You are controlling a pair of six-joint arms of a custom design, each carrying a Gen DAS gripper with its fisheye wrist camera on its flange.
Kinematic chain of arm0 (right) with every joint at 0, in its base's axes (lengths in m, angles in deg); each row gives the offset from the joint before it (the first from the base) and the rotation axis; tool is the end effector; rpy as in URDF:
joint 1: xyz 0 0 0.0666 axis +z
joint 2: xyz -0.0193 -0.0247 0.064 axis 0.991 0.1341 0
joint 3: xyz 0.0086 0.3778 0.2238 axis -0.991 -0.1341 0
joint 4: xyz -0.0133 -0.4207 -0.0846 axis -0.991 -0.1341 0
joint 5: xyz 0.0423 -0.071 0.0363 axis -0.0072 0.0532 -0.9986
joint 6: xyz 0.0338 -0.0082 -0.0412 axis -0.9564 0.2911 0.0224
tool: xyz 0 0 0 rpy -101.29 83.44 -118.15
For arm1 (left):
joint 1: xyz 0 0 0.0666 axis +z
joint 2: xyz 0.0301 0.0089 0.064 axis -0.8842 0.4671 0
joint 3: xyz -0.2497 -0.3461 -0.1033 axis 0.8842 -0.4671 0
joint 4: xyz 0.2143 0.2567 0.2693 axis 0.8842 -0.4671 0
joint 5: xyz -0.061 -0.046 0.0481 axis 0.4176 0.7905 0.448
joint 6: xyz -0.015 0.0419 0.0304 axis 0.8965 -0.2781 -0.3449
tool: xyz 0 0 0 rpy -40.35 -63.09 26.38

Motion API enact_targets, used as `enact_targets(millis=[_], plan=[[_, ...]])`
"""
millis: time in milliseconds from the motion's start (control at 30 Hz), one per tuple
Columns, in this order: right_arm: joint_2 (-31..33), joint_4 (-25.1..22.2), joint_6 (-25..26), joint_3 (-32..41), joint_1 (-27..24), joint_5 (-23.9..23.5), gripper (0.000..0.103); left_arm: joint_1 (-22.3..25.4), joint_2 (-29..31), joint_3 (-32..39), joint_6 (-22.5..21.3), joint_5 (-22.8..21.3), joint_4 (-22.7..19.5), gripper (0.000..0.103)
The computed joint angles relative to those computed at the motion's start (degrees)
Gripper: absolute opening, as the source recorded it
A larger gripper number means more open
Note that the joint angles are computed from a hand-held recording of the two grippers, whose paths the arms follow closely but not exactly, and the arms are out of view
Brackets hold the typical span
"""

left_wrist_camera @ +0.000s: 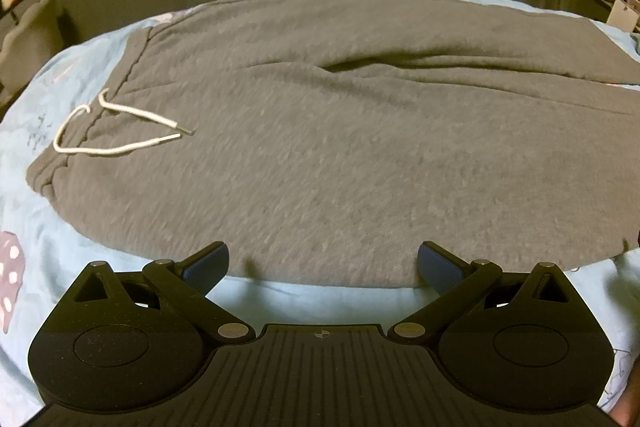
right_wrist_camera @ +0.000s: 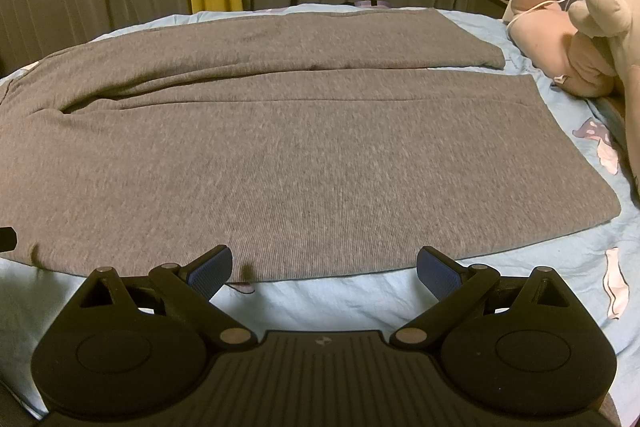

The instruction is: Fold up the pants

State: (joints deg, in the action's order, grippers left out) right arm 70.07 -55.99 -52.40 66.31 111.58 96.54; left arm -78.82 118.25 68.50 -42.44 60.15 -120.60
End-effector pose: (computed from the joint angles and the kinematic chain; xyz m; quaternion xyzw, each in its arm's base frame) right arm 0.4988 0.2581 0.3531 0.1759 0.9217 -0.0772 0.3370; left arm 0.5878 -0.1718 0.3879 0.1112 0.9421 0.0113 0.3160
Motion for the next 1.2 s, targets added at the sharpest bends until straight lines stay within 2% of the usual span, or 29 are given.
enact_targets(millis=[433,833,967,1200], plan=[[-0.2,0.4,-0.1,-0.1,-0.2,-0.1,0.099,-0.1,-0.1,0.2,0.1,0.3,0.5,0.103],[-0.5,1.0,-0.8,-0.3,-0.4,-0.3,0.099,0.4,-1.0,-0.6,0.3,3.1,2.1,0.103],[-0.9,1.7,-0.8,-0.7,-0.5,-0.6,0.099,0.4,-1.5,-1.2,0.7,3.3,3.6,0.103],[-1.3,2.7,-1.8,-1.4,-1.1,-1.8,0.099,0.0,-1.4,-1.0,0.2,2.8,3.6,0.103]])
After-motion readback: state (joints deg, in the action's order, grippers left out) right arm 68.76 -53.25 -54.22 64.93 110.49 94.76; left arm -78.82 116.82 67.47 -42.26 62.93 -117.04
